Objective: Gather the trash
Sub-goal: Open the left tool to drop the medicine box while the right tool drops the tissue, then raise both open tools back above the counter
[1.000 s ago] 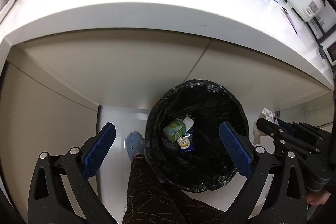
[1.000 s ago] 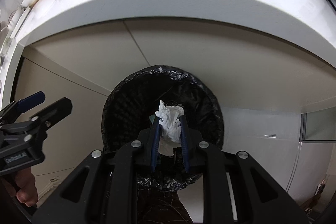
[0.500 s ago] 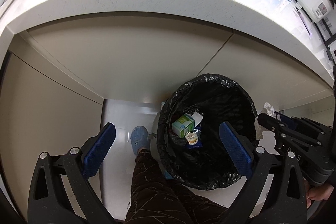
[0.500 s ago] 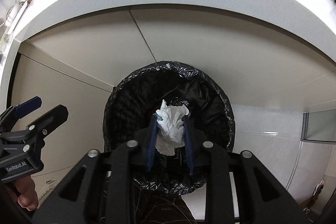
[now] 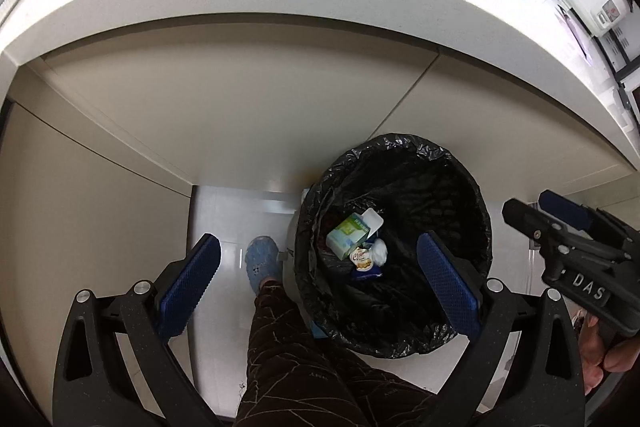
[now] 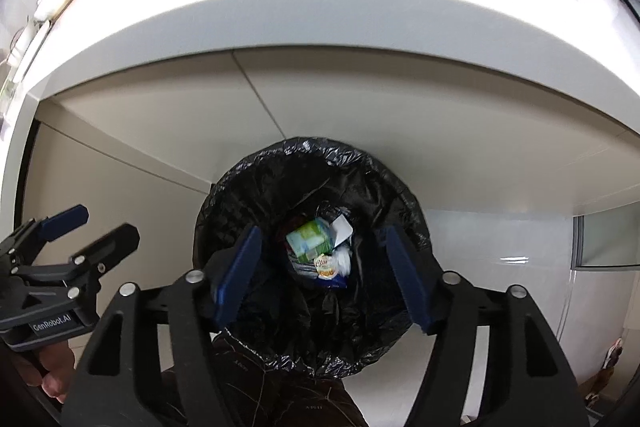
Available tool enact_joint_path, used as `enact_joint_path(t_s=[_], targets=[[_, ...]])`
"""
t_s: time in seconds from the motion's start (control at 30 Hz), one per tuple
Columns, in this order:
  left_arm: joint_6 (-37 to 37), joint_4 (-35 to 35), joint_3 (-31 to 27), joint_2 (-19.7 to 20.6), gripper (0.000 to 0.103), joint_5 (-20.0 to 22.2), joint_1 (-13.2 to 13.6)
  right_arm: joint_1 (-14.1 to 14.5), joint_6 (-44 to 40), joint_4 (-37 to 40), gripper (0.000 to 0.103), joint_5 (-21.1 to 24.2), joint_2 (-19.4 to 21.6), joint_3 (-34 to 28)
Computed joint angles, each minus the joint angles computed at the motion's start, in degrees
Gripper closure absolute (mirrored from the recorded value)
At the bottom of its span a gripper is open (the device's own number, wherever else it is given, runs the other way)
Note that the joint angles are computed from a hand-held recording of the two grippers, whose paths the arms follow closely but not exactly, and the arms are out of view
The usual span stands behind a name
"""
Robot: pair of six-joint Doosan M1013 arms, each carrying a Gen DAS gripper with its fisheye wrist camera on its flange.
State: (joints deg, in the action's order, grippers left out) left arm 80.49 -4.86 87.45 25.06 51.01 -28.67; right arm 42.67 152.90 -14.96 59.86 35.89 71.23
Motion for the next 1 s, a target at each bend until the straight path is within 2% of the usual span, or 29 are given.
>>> enact_joint_path(t_s=[0.17, 0.27, 0.33, 0.5, 0.77, 1.0], targets=[[0.3, -0.6, 0.0, -0.7, 0.007, 0.2, -0.1, 0.2, 1.3, -1.6, 0.028, 0.2, -1.2, 0.7], [1.0, -1.3, 0.0, -1.4, 0.007, -0.3, -0.2, 0.6, 3.2, -4.3, 0.023, 1.9, -1.9, 0.6], [1.0, -1.4, -0.2, -1.6, 0.007, -0.2, -0.3, 0.9, 4.6, -6.1, 0.016, 3.0, -2.4, 0.6], [0.9, -1.8, -0.8, -2.7, 0.007, -0.1, -0.6, 1.6, 8.5, -10.6, 0.010, 4.3, -4.0, 1.3], [-0.6, -0.5, -3.5, -3.9, 0.006, 0.6, -1.3, 2.0, 11.1, -15.1, 0.009, 4.8, -6.3, 1.4], [1.5, -0.1, -7.7, -3.0, 0.007, -0.1, -1.4, 0.8, 11.4, -16.2, 0.010, 4.7, -7.7, 0.4]])
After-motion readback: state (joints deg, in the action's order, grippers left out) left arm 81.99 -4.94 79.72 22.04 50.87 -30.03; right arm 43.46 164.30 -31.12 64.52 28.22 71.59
